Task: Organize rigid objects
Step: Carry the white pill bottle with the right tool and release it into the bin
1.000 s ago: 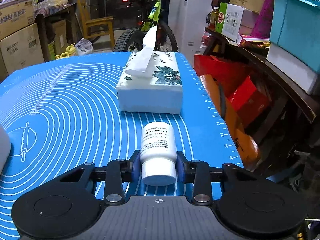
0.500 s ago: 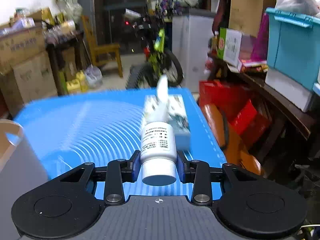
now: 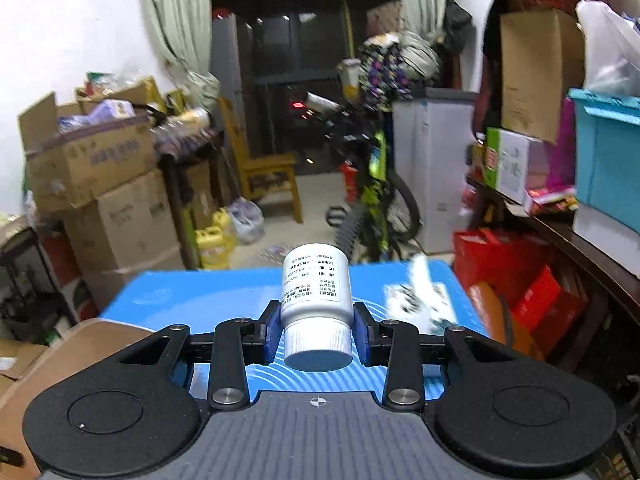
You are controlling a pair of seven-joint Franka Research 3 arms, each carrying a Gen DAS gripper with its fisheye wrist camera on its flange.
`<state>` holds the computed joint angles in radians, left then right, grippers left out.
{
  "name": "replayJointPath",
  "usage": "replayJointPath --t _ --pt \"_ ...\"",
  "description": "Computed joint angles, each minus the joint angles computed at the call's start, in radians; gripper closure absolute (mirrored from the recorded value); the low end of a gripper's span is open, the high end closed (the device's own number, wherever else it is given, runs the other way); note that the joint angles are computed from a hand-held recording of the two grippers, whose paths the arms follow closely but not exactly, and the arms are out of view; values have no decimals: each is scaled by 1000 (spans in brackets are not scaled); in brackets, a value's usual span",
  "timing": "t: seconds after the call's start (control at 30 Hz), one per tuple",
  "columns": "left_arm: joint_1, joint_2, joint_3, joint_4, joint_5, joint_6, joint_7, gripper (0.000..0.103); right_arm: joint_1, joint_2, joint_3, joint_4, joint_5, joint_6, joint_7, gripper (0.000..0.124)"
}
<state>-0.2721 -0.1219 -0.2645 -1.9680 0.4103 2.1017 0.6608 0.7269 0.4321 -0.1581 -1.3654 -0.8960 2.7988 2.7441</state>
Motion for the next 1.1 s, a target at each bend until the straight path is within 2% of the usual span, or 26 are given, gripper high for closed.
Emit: replayJointPath --t 0.17,0.4,0.6,0.77,0.93,1.1 --pt "0 1 0 1 1 0 0 90 7 31 27 55 50 30 -75 80" --pt "-1 2 -1 2 3 -2 -2 90 35 85 69 135 216 1 -266 80" --pt "-2 4 -1 4 6 -4 -3 90 57 151 114 232 380 -83 -468 80" --pt "-2 3 -1 4 8 -4 -2 90 78 229 146 354 507 -187 -638 80" --pt "-2 3 -1 4 8 -4 -2 90 98 273 156 416 592 -271 -741 80" --pt "-3 5 -1 6 9 -7 -5 90 102 342 172 530 677 -410 -833 80"
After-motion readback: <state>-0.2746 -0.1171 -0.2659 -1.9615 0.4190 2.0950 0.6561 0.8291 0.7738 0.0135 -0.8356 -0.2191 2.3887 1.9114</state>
